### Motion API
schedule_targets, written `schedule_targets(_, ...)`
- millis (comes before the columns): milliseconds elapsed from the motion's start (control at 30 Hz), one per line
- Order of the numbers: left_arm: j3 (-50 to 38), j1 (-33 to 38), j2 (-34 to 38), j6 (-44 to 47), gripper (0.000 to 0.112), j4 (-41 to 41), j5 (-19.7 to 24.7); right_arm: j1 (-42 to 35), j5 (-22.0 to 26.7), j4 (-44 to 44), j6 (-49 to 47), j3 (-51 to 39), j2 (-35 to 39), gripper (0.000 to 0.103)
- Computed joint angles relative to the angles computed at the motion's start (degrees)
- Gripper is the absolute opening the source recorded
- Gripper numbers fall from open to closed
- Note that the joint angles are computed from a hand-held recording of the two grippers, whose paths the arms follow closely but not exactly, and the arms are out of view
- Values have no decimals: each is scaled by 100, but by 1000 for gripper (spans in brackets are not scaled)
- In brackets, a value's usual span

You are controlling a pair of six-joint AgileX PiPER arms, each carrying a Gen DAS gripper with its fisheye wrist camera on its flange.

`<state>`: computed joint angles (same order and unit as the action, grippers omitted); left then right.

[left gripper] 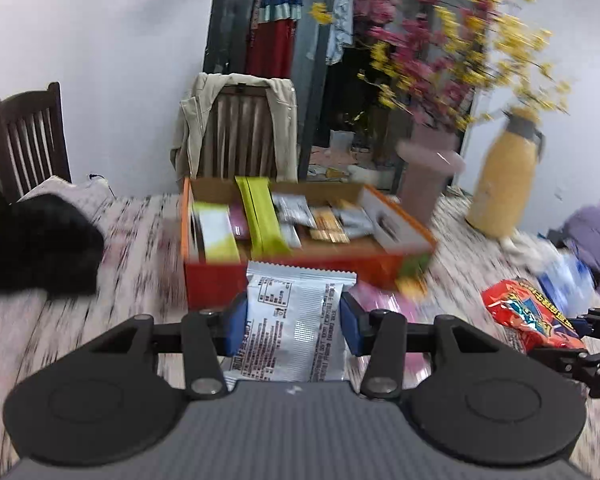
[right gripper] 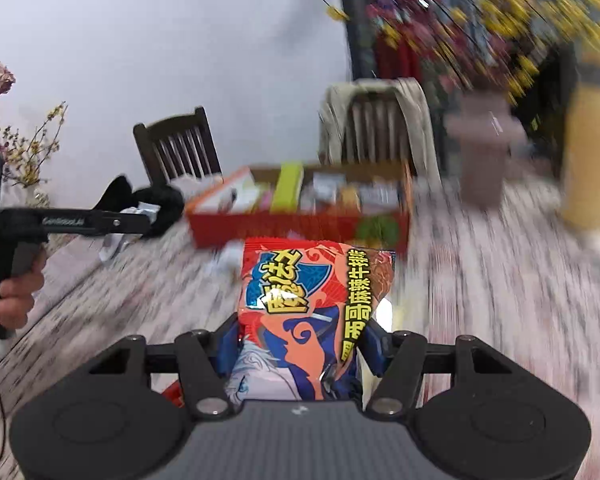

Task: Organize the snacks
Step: 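Carry both packets into the orange box and open both tools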

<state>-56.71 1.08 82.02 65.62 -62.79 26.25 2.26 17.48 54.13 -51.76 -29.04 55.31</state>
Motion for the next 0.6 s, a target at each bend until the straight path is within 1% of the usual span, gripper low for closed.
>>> schedule_targets(33,-495,-142,375,-525,48,426,-80,-35,-73,345,-401,-480,573,59)
schedule_targets(67,-1068,-302,826,-1096,48,882,-191,-96,-94,462,-573,-1013,1146,59)
schedule_targets(100,-1590,-396,1210,-1621,48,1302,-152,-107,-155,387,-516,-1577,1719,59)
schedule_targets(133,-2082,-499,1571,-2194,48,1753,-126,-135,-48,82,-232,-2149,2247,59)
schedule_targets(167,-2611,-607,1995,-2767,48,2193,-168,-107,-45,-445,280,-2722,2739,59)
schedule_targets(200,-3044,-699,2336,-3340,48,2691,-172,-31,-173,-1018,853,-3295,3295,59)
schedule_targets(233,-3471,-760,2682,-3826,48,3108,-147,-6,-105,-1591,1426,-3868,3777,59)
schedule_targets(300,-4299,-856,3345,-4843,48,4031,68,32,140,-2729,2572,-5006,4703,59)
schedule_targets(367,-4863,-950,3799,-5703,48,4865,310,136,519,-3869,3717,-5975,5420,59)
schedule_targets(400,-5011,-988,3945,-5947,48,5145,398,229,638,-4442,4158,-6344,5713,59)
schedule_targets(433,-5114,-984,4055,-5962,48,5196,473,327,746,-5015,4501,-6666,5993,59)
schedule_targets(467,-5131,-985,4115,-5971,48,5224,474,419,948,-5539,4875,-7009,6247,59)
schedule_targets(500,-5175,-985,4190,-5982,49,5266,462,487,1215,-5833,5118,-7344,6503,59)
schedule_targets(567,-5213,-971,4275,-5899,52,5214,431,534,1434,-5809,5028,-7627,6779,59)
schedule_targets(600,-5169,-964,4279,-5842,53,5179,339,563,1600,-5833,4963,-7834,6945,59)
